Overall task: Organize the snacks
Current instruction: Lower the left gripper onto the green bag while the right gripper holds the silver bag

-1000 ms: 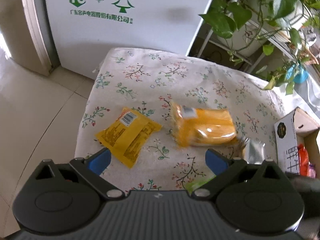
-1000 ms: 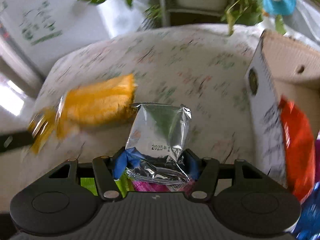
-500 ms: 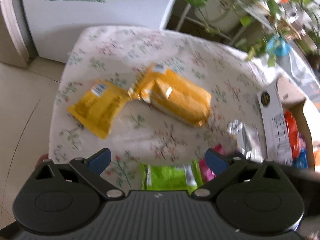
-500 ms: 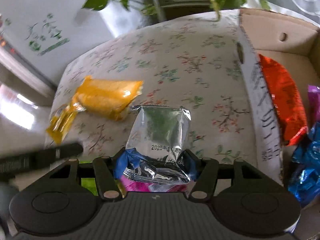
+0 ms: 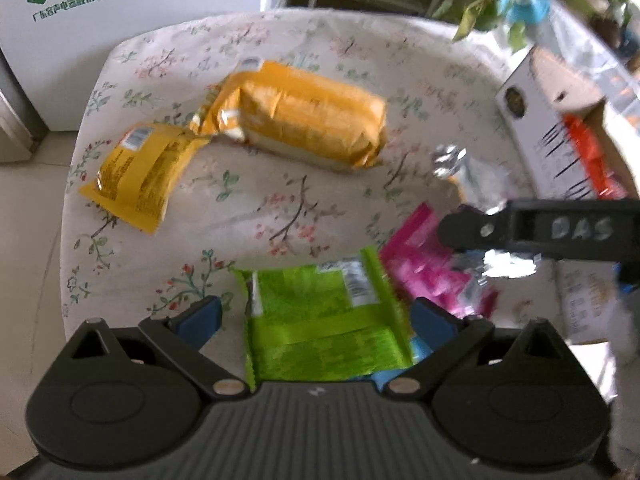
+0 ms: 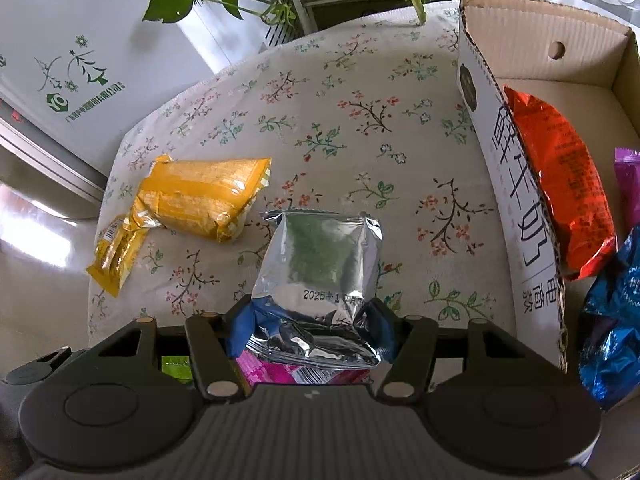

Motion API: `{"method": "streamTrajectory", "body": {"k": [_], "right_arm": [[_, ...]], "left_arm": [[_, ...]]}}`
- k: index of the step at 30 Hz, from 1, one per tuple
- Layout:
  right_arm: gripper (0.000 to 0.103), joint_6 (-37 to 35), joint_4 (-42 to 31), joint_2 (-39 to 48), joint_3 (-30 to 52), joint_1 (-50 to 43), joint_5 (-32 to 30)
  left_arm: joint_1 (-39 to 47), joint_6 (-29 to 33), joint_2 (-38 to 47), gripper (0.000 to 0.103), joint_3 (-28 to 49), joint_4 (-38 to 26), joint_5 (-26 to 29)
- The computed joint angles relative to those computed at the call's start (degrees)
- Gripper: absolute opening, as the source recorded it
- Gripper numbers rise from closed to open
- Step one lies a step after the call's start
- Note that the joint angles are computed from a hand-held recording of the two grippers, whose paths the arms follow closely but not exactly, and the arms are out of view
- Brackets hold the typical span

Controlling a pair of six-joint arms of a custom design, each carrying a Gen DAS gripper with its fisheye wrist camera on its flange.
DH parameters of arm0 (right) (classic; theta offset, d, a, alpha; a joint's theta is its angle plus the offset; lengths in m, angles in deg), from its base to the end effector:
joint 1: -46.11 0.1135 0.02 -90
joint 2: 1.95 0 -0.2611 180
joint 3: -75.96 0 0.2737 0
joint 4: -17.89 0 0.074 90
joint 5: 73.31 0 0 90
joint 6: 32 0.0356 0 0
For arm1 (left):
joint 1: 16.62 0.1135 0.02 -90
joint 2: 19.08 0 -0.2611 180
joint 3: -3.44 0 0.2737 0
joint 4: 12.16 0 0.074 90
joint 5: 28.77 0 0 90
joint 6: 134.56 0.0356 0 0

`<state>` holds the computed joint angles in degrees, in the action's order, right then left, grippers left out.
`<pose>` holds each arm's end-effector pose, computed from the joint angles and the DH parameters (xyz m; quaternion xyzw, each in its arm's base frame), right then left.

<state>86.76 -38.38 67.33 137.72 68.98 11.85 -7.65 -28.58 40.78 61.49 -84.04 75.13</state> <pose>0.2267 0.0989 0.2237 0.0404 0.9723 0.1357 0.1860 0.1919 0.0216 0.2265 0.0772 0.9797 -0.0865 0.1634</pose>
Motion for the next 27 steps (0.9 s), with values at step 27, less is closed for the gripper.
{"method": "streamTrajectory", "body": {"k": [27], "right_arm": [[0.075, 1.2, 0.6, 2.4, 0.1, 0.4, 0.9]], "left_arm": [[-2.6, -2.6, -6.8, 0.102, -6.3, 7.1, -6.9]]}}
